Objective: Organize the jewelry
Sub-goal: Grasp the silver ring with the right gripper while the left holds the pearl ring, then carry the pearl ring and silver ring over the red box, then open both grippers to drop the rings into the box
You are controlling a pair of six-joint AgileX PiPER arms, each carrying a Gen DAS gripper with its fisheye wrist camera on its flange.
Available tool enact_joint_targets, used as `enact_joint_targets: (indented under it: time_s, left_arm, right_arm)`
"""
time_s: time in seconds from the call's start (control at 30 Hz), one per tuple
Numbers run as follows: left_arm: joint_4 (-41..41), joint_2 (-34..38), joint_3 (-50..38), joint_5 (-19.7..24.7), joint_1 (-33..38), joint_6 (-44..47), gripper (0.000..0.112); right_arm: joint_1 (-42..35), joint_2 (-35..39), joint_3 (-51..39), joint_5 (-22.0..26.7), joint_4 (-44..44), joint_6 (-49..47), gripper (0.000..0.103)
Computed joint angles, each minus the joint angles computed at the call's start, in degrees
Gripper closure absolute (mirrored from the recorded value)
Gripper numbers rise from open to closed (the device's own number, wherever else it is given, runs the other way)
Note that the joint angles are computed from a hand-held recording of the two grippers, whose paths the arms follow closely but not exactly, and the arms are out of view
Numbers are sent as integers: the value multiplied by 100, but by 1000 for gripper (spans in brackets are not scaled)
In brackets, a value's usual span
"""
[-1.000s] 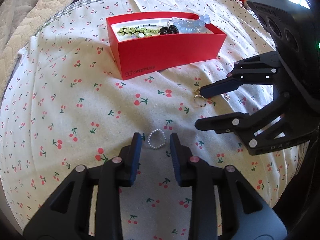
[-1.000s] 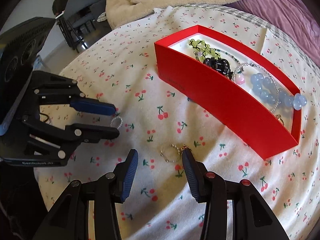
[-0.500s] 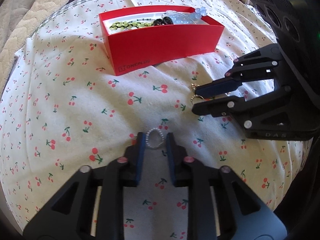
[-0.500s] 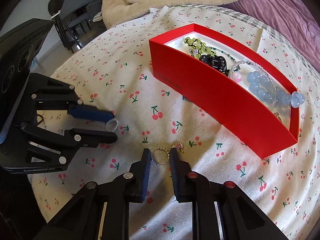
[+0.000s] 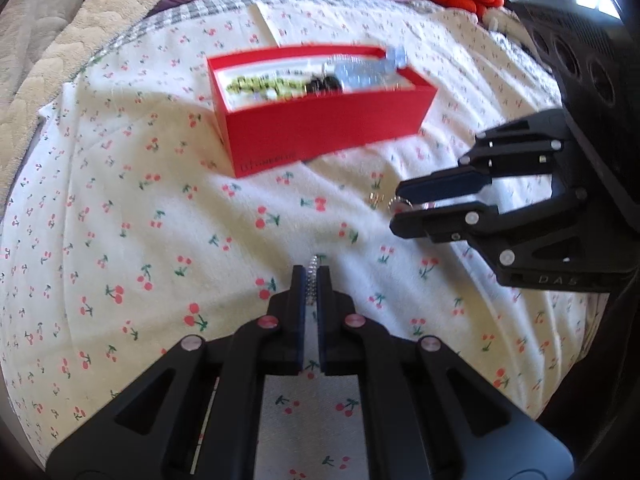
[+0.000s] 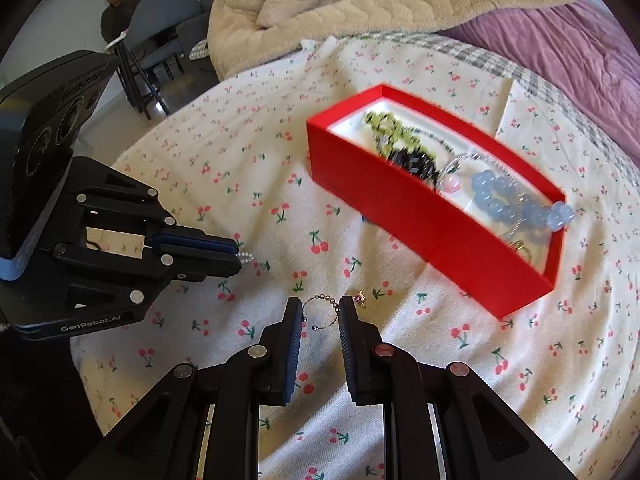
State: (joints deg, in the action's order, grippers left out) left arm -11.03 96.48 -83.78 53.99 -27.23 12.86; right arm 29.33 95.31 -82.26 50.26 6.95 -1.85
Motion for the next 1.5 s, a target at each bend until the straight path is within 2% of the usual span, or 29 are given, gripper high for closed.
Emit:
enact_joint_targets:
  time_s: [0.57, 0.9, 1.1, 1.37, 1.4, 1.47, 1.5]
  left_arm:
    - [-147, 349, -1234, 127, 50, -492, 107]
    - [-25, 1130, -2426, 203, -33, -1169, 107]
    - [45, 1730, -3138, 437, -5, -1610, 107]
    - [80, 1921, -3340, 406, -73, -1662, 107]
    - [111, 1922, -3334, 382, -80, -1684, 106]
    - [120, 1956, -3383, 405, -79, -1707, 96]
    - [102, 1951, -3377, 401, -72, -1711, 89]
  right_arm:
    - [-651, -537, -121, -66, 95, 292, 84]
    - [-1121, -309, -353, -156, 135, 744, 84]
    - [-1310, -127, -446, -253, 363, 810, 84]
    - [-1406, 94, -582, -317, 566, 709, 82]
    - [-1427, 95, -565, -343, 617, 680, 82]
    - [-1492, 93, -544, -408, 719, 712, 81]
    - [-1535, 117, -588, -348, 750, 768, 77]
